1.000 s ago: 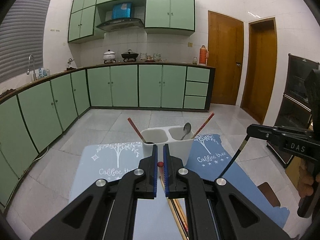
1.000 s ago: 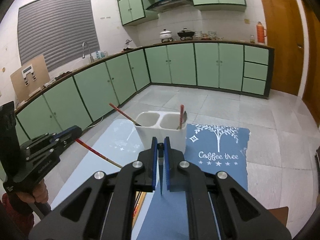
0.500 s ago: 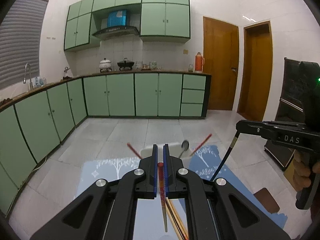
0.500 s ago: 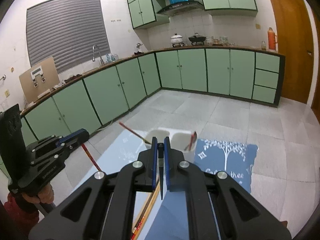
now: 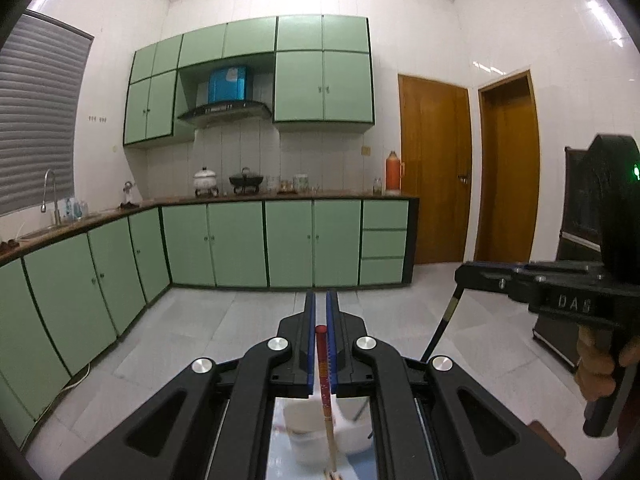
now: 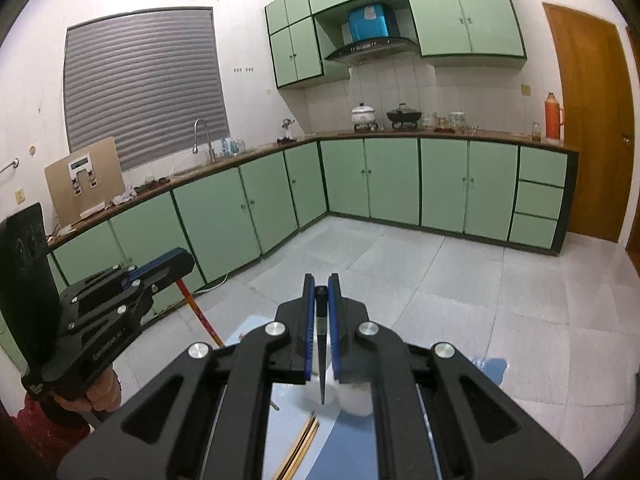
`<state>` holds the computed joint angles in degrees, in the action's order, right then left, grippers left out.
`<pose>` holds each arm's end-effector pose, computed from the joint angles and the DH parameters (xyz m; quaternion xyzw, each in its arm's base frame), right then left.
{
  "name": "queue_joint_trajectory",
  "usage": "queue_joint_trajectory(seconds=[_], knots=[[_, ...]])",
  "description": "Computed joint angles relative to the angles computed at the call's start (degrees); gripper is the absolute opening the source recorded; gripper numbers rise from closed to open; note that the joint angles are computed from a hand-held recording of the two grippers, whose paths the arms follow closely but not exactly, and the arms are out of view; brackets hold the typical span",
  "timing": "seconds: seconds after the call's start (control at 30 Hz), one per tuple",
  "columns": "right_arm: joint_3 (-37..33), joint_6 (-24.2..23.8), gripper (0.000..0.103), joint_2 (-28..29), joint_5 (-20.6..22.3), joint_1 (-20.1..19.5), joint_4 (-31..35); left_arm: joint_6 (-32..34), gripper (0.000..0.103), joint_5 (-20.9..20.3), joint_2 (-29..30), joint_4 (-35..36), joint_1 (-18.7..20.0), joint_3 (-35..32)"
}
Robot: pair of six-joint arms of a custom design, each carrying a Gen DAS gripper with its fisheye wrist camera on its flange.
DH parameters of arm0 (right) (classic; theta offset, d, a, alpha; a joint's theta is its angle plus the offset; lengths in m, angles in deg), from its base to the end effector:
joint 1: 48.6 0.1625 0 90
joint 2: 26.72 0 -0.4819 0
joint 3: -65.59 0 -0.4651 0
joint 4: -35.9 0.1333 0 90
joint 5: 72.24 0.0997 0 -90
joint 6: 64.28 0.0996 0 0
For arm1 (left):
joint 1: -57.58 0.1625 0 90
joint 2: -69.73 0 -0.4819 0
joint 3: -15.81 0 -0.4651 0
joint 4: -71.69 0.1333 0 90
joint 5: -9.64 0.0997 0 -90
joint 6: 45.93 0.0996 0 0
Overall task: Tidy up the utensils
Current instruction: 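Insert both chopsticks into the holder and open both tools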
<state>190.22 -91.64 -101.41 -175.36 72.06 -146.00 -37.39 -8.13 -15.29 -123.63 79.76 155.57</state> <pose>0.3836 -0.4301 0.2659 0.4141 -0.8310 0.3586 0.0964 -0.2816 -0.3612 0.3205 0.2536 0.7298 -0.5635 0.2925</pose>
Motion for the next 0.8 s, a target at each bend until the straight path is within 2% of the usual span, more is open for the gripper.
queue_joint_trajectory(seconds=[0.07, 0.23, 0.4, 0.57, 0.8], knots=[[-1.52, -0.65, 0.006, 1.34, -0.66, -0.10, -0.55, 8.16, 0.005, -1.00, 3.32, -8.24, 1.74, -2.77], [-3.68, -2.12, 0.006, 4.72, -1.77, -1.52, -2.44, 17.34, 0.005, -4.46, 8.33, -18.37, 6.63, -7.15], [-4.16, -2.19, 0.006, 7.62, -1.70, -3.72, -3.40, 16.63, 0.005, -7.34, 11.26, -19.83, 11.53, -8.28], [-3.98, -2.24, 0.006, 9.62, -1.94, -4.87, -3.31, 12.75, 0.005, -8.86, 12.48, -18.26, 15.25, -7.21], [-2.78, -2.20, 0.007, 10.81, -2.97, -5.38, -2.63, 7.46, 0.005, -9.25, 11.37, -15.21, 17.02, -5.20]])
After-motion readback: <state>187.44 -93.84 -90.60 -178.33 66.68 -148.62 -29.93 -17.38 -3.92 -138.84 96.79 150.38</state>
